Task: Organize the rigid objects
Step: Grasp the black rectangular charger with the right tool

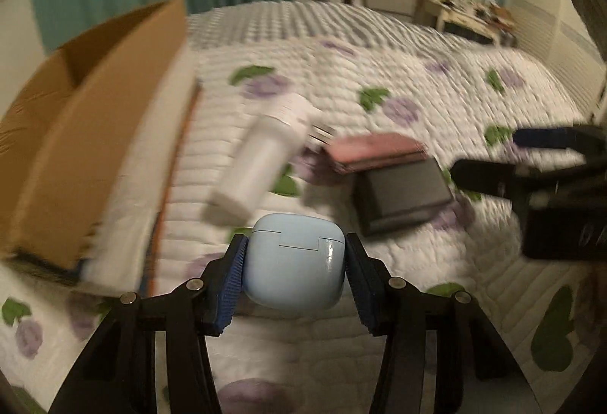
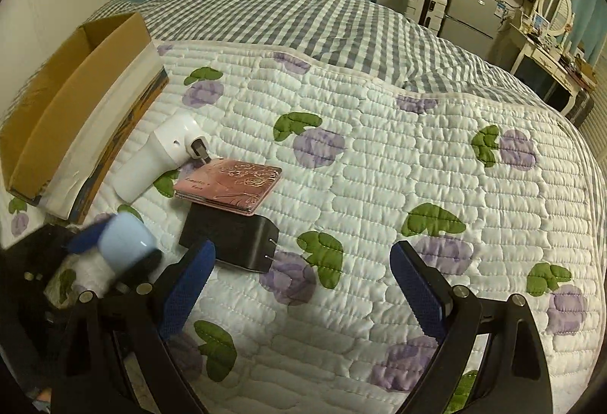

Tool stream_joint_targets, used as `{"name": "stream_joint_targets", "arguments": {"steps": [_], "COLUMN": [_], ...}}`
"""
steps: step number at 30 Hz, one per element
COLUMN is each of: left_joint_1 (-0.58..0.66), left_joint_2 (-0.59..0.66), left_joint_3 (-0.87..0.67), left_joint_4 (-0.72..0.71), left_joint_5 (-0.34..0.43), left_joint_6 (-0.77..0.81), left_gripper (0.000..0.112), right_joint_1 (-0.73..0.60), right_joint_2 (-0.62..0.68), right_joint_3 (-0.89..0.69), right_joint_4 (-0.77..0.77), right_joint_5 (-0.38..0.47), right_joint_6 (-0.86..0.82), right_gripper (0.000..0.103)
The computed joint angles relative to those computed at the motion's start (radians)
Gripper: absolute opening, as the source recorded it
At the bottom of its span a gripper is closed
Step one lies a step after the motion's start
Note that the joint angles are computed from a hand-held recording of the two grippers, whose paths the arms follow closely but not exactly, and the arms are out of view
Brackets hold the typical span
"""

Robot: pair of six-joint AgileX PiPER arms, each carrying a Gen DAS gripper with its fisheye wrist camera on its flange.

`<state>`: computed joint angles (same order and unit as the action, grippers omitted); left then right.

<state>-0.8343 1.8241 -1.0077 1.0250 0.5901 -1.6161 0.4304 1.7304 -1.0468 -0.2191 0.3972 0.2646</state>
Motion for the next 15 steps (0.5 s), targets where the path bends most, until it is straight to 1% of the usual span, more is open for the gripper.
{"name": "stream_joint_targets", "arguments": {"steps": [5,8,12,15], "left_joint_1": [0.007,0.011,0.008,0.016], "left_joint_2": [-0.03,-0.028,-0.023,-0.015], "left_joint_3": [0.019,0.027,0.047,0.057], "left_joint_4": [0.016,0.004,-0.002,-0.012], "left_joint_5": [0.047,0.057,0.066,0.062], "left_joint_6": [-0.073,-0.095,-0.132,-0.152], "left_gripper": [0.051,0.051,0.051,0.051], "right_joint_1": [0.029,0.043,0.051,0.059], "right_joint_2": [0.029,0.066,0.113,0.148], "right_joint_3": [-0.029,-0.065,-0.117,-0.154], "right_joint_4": [0.008,0.027,0.096,0.095], "right_joint_5": [0.018,0.036,0.058,0.083], "right_joint_6": [-0.032,-0.058,-0.111,-0.083], "right_gripper": [0.094,0.094,0.094,0.094]}}
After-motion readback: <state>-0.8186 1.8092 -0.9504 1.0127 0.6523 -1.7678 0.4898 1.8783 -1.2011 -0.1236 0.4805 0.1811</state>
